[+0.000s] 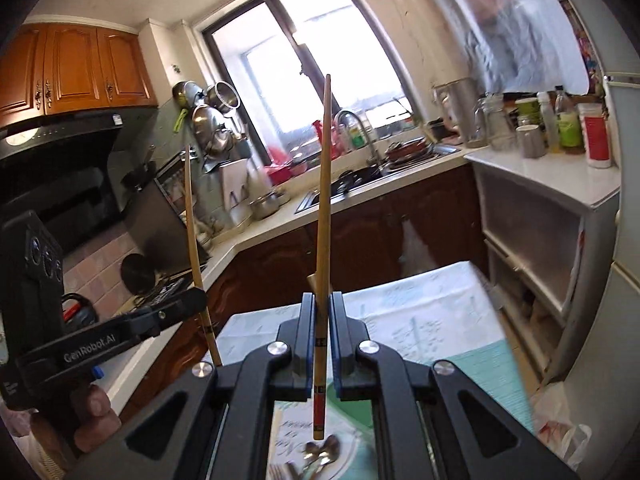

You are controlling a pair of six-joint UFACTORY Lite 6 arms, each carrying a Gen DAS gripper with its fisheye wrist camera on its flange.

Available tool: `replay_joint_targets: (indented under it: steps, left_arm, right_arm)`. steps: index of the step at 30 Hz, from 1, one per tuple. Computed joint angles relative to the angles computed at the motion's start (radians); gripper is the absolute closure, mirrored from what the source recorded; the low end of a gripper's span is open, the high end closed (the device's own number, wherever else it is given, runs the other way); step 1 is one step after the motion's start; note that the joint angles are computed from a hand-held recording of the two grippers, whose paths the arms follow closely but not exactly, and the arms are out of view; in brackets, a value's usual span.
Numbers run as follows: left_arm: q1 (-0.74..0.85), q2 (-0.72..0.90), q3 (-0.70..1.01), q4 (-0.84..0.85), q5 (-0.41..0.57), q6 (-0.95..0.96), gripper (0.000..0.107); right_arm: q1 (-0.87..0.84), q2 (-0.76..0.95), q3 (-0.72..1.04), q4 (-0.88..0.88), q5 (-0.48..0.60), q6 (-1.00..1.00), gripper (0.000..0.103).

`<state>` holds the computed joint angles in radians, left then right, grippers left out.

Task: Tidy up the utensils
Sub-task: 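Carry both chopsticks upright into the green holder and open both tools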

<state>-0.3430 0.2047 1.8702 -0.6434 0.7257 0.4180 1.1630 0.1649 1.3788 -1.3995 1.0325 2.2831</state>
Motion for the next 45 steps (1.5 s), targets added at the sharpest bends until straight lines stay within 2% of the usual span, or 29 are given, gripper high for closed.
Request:
replay_joint_targets:
  steps: [4, 8, 11, 15, 19, 27, 34, 37, 41, 45]
  left_arm:
    - [-0.102, 0.041, -0.061, 0.013, -0.152, 0.006, 0.103]
    - [-0.158, 0.103, -0.119, -0.019, -0.276, 0.059, 0.103]
    - [-0.165, 0.133, -0.165, -0.123, -0.335, 0.164, 0.103]
    - [-0.134, 0.141, -0.252, -0.348, -0.363, 0.398, 0.103]
    - [-0.109, 0.130, -0.338, -0.556, -0.344, 0.634, 0.103]
    - [-0.052, 0.090, -0.460, -0.621, -0.269, 0.706, 0.103]
    - [-0.013, -0.004, -0.568, -0.537, -0.193, 0.669, 0.102]
    - [0.001, -0.054, -0.604, -0.461, -0.173, 0.607, 0.102]
    - [0.021, -0.127, -0.647, -0.291, -0.138, 0.468, 0.100]
    - [0.048, -0.204, -0.698, -0.161, -0.104, 0.365, 0.100]
  right_arm:
    - [-0.037, -0.073, -0.147, -0.059, -0.012, 0.071, 0.097]
    - [-0.076, -0.061, -0.202, -0.113, -0.043, 0.113, 0.097]
    - [-0.078, -0.021, -0.215, -0.153, -0.040, 0.130, 0.097]
    - [-0.083, 0.033, -0.214, -0.185, -0.049, 0.128, 0.097]
    - [-0.090, 0.066, -0.220, -0.182, -0.091, 0.096, 0.097]
    - [-0.091, 0.039, -0.267, -0.151, -0.207, -0.011, 0.096]
    - [-0.104, -0.008, -0.265, -0.055, -0.283, -0.117, 0.096]
    - [-0.110, -0.027, -0.267, -0.033, -0.306, -0.117, 0.091]
    - [-0.092, -0.045, -0.271, -0.045, -0.302, -0.076, 0.089]
    - [-0.039, -0.018, -0.214, 0.010, -0.241, -0.105, 0.089]
